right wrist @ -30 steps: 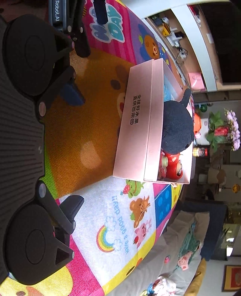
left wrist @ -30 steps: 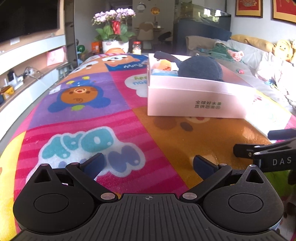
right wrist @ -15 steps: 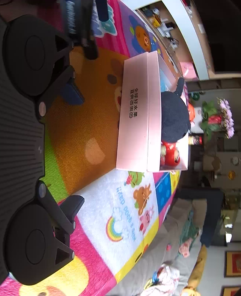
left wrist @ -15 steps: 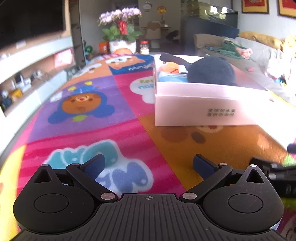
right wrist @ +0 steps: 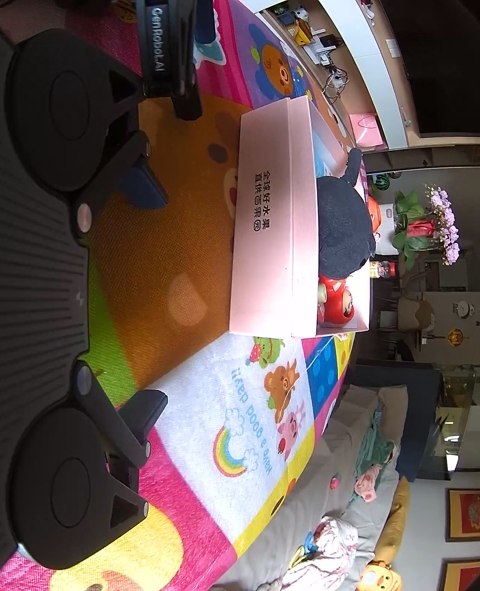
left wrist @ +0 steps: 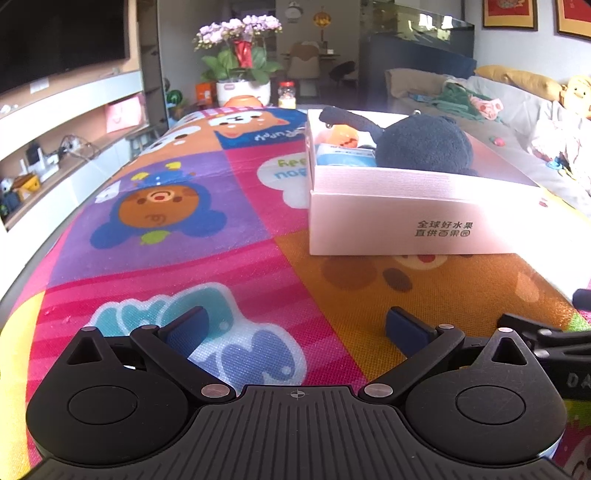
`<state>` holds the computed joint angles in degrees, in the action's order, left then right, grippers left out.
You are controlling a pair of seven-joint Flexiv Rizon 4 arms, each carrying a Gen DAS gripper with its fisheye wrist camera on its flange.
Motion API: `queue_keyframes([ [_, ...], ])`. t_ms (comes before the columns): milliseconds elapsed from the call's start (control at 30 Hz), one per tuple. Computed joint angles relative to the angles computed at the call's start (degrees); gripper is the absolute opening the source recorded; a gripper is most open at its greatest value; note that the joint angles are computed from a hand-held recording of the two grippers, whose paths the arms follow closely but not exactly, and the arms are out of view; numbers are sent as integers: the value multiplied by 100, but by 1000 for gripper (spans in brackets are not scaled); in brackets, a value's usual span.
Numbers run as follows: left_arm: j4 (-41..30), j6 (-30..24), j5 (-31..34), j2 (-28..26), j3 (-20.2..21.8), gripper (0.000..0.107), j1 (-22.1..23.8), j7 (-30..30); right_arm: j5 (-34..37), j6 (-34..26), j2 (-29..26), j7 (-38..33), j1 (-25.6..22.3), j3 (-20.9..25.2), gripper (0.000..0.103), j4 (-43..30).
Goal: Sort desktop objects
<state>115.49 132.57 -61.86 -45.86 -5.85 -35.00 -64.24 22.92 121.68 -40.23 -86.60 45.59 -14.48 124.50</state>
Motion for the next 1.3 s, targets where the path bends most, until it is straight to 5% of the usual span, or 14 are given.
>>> queue_keyframes([
  [333, 80, -20, 234, 31, 12, 103, 61, -240, -28, -40, -79, -62, 58, -106, 103, -131],
  [433, -43, -18, -58, -15, 45, 103, -71, 36, -275, 64, -17, 52, -391, 268, 103, -108],
  [1300, 92, -63, 154, 54, 68, 103, 15, -138, -161, -18, -41, 0, -192, 97, 103, -129],
])
